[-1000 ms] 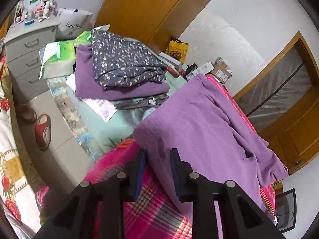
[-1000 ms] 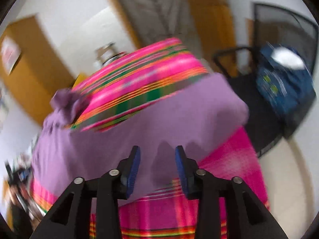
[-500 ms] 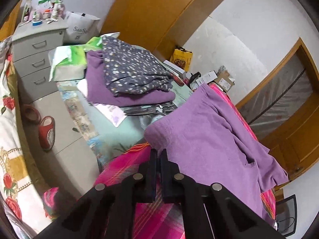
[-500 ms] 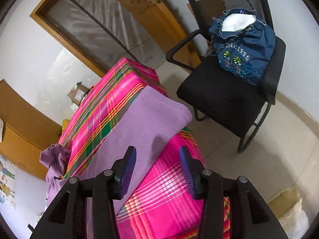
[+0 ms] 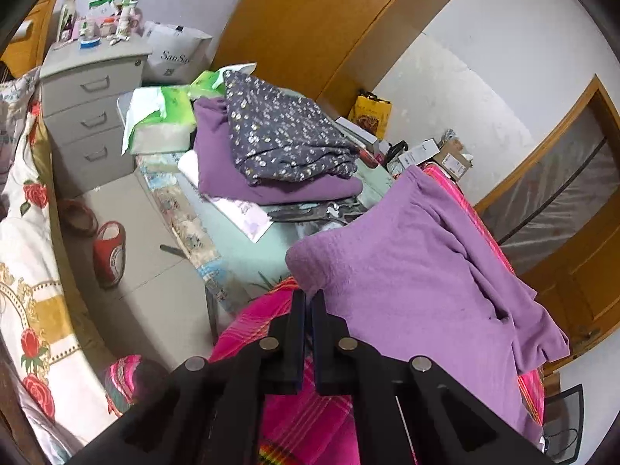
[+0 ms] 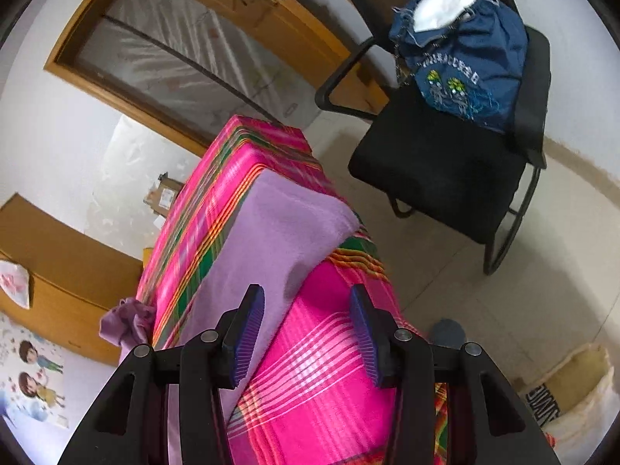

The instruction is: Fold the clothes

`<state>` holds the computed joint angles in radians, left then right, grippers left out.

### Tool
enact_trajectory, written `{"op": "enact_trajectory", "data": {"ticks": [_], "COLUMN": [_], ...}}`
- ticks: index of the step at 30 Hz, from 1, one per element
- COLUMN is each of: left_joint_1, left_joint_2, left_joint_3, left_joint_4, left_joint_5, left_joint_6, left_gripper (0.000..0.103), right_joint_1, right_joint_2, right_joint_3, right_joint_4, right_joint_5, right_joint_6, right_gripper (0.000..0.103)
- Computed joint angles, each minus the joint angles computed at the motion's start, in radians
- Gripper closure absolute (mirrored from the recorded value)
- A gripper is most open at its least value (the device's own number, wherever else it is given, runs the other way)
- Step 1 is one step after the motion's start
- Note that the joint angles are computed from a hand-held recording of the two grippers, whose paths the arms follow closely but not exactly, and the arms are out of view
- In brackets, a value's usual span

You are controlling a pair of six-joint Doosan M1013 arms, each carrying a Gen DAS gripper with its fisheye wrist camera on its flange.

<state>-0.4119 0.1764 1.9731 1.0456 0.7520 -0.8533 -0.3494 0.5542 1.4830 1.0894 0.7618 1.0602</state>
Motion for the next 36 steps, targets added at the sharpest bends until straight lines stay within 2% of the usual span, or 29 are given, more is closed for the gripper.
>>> {"op": "enact_trajectory", "data": {"ticks": [5, 11, 14, 17, 20, 21, 24, 28, 32, 34, 36], "left_joint_1": [0.002, -0.05, -0.074, -0.088, -0.093, -0.093, -0.087, -0.089, -0.097, -0.102, -0.103], "left_joint_2": [-0.005, -0.023, -0.017, 0.011, 0.058, 0.074, 0.134, 0.205, 0.254, 0.277, 0.287], "left_joint_3": [-0.006, -0.027, -0.058, -0.111, -0.18, -0.198, -0.27, -0.354, -0.416, -0.444, -0.453], "left_joint_4": [-0.048, -0.061, -0.036, -0.002, -0.01, -0.019, -0.122, -0.331, -0.567, -0.658, -0.708], "left_joint_5": [-0.031, 0.098, 0.114, 0.053, -0.05, -0.085, -0.218, -0.301, -0.332, -0.322, -0.325], "left_joint_6": [0.091, 0.129, 0.164, 0.257, 0.401, 0.437, 0.625, 0.91, 1.21, 1.324, 1.376], "left_gripper": [0.1, 0.1, 0.1, 0.1, 0.1, 0.1, 0.1, 0.1, 0.099, 0.1, 0.1], "right_joint_1": [-0.011, -0.021, -0.027, -0.028, -0.026, -0.026, -0.032, -0.04, -0.059, -0.067, -0.073], "right_joint_2": [0.037, 0.098, 0.128, 0.136, 0.114, 0.107, 0.085, 0.04, -0.008, 0.001, 0.026], "right_joint_3": [-0.035, -0.101, -0.125, -0.13, -0.107, -0.099, -0.071, -0.022, 0.029, 0.022, 0.001], "right_joint_4": [0.045, 0.081, 0.111, 0.132, 0.163, 0.176, 0.218, 0.252, 0.294, 0.287, 0.265], "right_joint_5": [0.063, 0.154, 0.19, 0.187, 0.136, 0.124, 0.089, 0.034, -0.012, 0.017, 0.079], "right_joint_6": [0.013, 0.099, 0.163, 0.176, 0.107, 0.087, 0.02, -0.047, -0.119, -0.112, -0.064], "right_gripper": [0.055, 0.054, 0.054, 0.056, 0.075, 0.085, 0.098, 0.1, 0.1, 0.099, 0.094]}}
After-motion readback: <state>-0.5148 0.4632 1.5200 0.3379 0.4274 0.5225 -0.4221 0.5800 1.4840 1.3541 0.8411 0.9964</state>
